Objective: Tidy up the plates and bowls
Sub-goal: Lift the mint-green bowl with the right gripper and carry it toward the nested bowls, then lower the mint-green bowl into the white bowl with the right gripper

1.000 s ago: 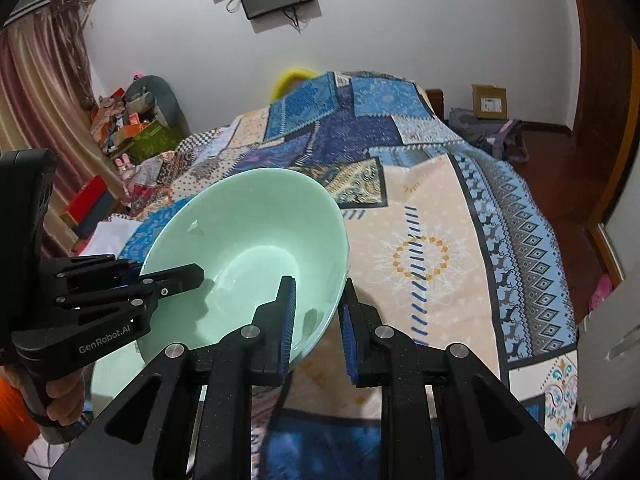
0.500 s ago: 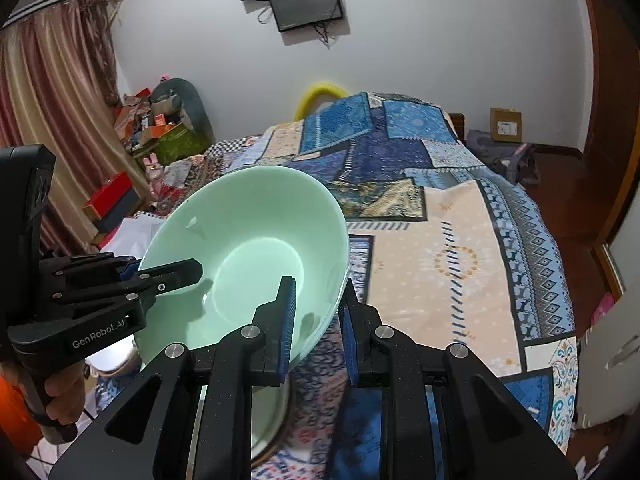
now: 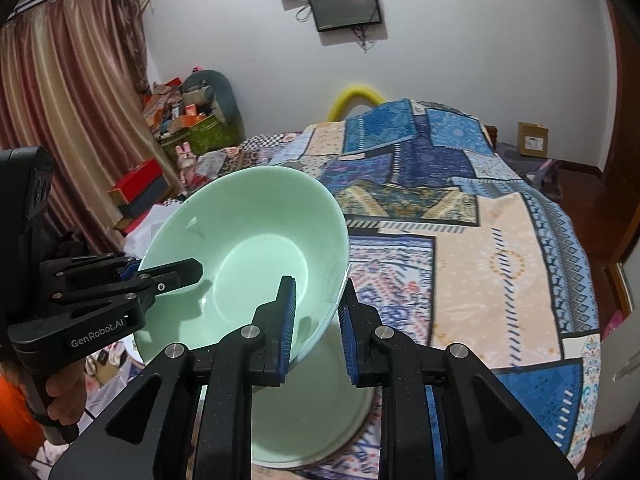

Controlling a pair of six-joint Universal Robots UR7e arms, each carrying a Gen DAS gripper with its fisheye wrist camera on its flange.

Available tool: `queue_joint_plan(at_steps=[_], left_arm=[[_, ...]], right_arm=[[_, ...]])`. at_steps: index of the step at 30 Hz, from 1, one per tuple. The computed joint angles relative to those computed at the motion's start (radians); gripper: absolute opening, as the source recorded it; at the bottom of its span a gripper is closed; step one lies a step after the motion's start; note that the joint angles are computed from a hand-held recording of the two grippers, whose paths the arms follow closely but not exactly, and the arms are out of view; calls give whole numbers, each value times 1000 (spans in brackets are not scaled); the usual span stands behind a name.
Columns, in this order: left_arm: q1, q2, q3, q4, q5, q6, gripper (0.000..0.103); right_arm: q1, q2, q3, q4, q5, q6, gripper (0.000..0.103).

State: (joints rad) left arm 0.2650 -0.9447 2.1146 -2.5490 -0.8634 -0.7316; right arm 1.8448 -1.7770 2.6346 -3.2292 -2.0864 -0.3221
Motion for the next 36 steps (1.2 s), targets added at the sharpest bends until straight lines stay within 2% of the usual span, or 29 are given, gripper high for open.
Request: queue_joint_plan(at_steps=[14, 28, 36], left_arm=[[0, -197, 145, 102, 53, -128, 16], [55, -325, 256, 168, 62, -214, 16], [94, -349, 298, 170, 44, -229, 16]], right_arm=[[95, 207, -16, -88, 7, 57, 19], [114, 410, -52, -139, 52, 103, 19], [116, 502, -71, -145, 59, 128, 19]])
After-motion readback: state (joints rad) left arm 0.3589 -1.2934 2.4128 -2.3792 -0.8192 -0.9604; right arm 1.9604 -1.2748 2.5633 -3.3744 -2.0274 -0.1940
